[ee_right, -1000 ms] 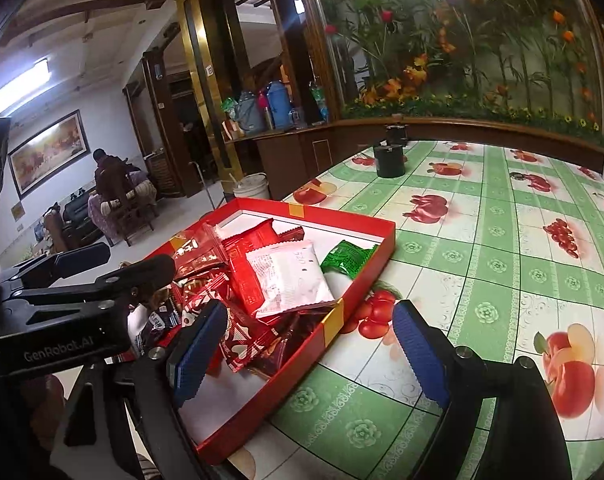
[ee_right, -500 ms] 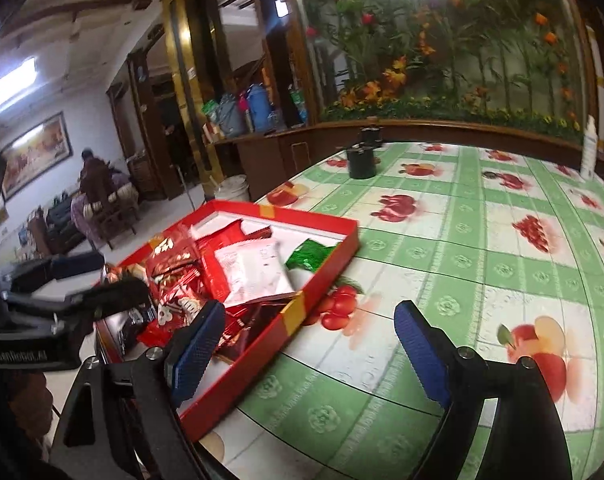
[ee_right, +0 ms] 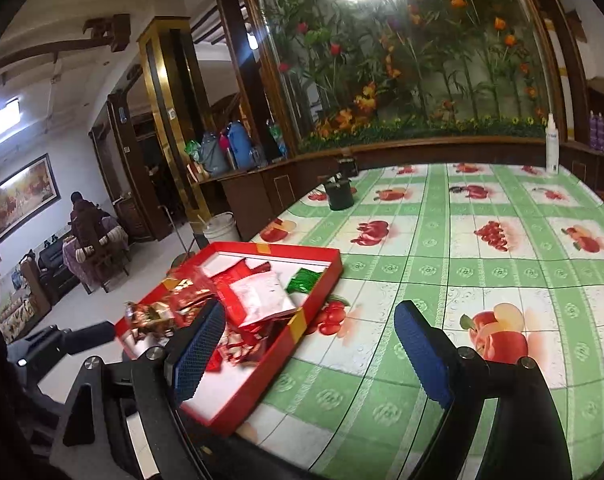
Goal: Organize snacks
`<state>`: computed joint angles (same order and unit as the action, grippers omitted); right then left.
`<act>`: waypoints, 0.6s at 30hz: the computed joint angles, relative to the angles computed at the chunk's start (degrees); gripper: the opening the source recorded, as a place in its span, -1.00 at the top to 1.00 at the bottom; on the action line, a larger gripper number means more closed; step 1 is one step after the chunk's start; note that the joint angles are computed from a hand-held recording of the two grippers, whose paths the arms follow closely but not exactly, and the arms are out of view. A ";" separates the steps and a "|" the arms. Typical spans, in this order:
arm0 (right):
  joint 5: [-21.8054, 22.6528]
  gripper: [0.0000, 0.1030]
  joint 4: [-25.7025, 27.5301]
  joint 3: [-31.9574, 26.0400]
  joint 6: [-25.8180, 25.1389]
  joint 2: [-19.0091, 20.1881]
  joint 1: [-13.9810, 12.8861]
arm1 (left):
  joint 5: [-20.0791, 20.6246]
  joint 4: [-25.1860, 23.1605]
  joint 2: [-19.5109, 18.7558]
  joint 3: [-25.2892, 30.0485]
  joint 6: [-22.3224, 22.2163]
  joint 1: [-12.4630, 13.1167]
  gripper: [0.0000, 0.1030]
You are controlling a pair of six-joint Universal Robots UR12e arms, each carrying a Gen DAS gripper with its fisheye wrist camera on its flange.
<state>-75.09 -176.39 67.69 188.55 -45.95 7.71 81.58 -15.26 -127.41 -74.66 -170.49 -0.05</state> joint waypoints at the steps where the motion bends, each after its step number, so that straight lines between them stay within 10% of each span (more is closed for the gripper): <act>1: 0.02 -0.70 -0.30 0.71 -0.28 -0.51 0.12 | -0.73 0.21 0.51 -0.85 0.26 0.14 -0.77; 18: 0.42 -0.70 -6.48 6.02 -4.49 -4.51 2.38 | 2.83 6.77 3.39 -6.98 4.14 0.87 -1.00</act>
<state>-74.67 -182.88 73.72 184.06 -50.45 10.09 84.41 -8.49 -124.02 -81.63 -166.35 0.82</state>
